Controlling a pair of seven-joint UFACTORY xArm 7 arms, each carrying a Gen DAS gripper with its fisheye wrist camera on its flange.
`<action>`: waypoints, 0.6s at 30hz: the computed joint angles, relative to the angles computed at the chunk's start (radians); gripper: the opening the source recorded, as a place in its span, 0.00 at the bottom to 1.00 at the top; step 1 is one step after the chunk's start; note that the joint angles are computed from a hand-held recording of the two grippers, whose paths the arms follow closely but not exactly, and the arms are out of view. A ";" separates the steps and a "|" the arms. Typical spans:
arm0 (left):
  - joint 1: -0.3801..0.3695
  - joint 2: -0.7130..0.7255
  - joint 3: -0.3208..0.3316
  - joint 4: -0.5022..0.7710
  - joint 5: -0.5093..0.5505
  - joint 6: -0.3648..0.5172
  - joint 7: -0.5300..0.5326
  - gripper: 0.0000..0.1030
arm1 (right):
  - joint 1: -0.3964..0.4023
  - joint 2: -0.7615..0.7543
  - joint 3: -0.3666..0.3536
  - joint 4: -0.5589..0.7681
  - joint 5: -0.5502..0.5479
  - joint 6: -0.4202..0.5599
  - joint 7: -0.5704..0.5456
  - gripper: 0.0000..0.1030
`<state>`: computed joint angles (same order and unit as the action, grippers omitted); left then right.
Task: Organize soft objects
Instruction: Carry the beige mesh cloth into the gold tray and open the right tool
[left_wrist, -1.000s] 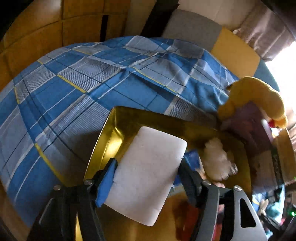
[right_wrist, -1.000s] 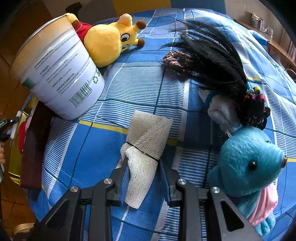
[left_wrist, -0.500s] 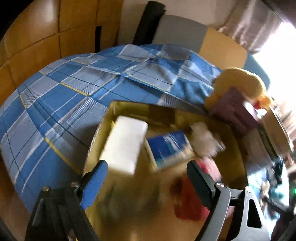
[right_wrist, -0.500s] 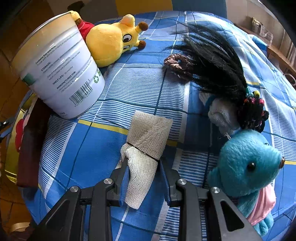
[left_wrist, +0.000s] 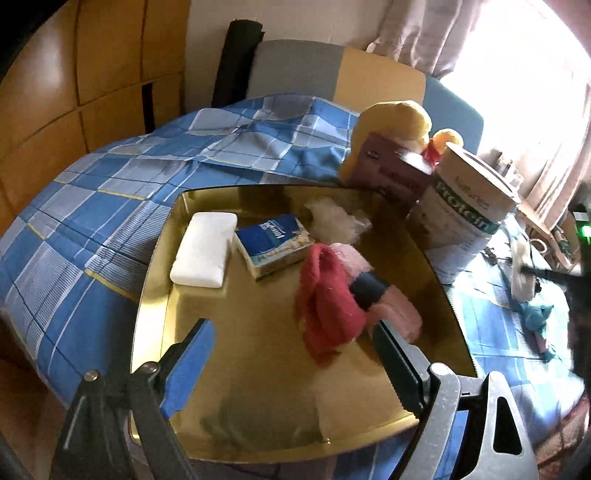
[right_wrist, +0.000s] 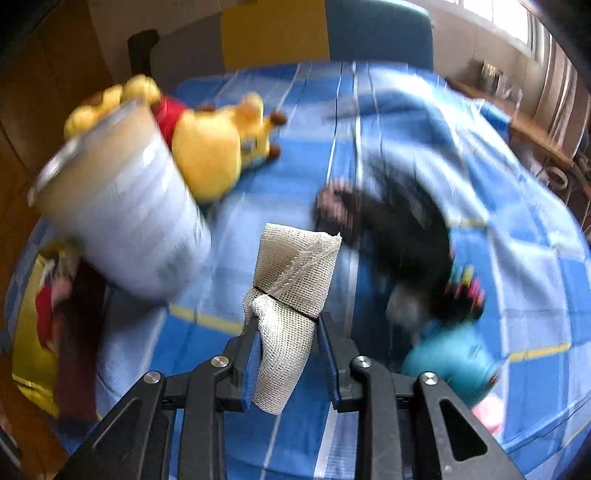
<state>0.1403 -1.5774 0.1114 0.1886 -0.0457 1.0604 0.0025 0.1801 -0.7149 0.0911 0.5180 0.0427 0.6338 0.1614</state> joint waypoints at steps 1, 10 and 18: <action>-0.001 -0.010 0.002 0.001 -0.003 0.008 0.001 0.85 | -0.028 0.034 0.025 0.042 -0.030 -0.001 0.019 0.27; 0.023 -0.067 0.041 0.001 0.001 0.060 0.025 0.85 | -0.215 0.500 0.225 0.623 -0.442 0.175 0.376 0.27; 0.076 -0.059 0.068 -0.002 0.021 0.079 0.060 0.85 | -0.056 0.760 0.272 1.017 -0.535 0.151 0.460 0.27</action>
<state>0.2159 -1.6363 0.1793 0.1868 -0.0246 1.1390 0.0626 0.1238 0.0451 0.3626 1.5353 -0.4921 0.7843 0.6212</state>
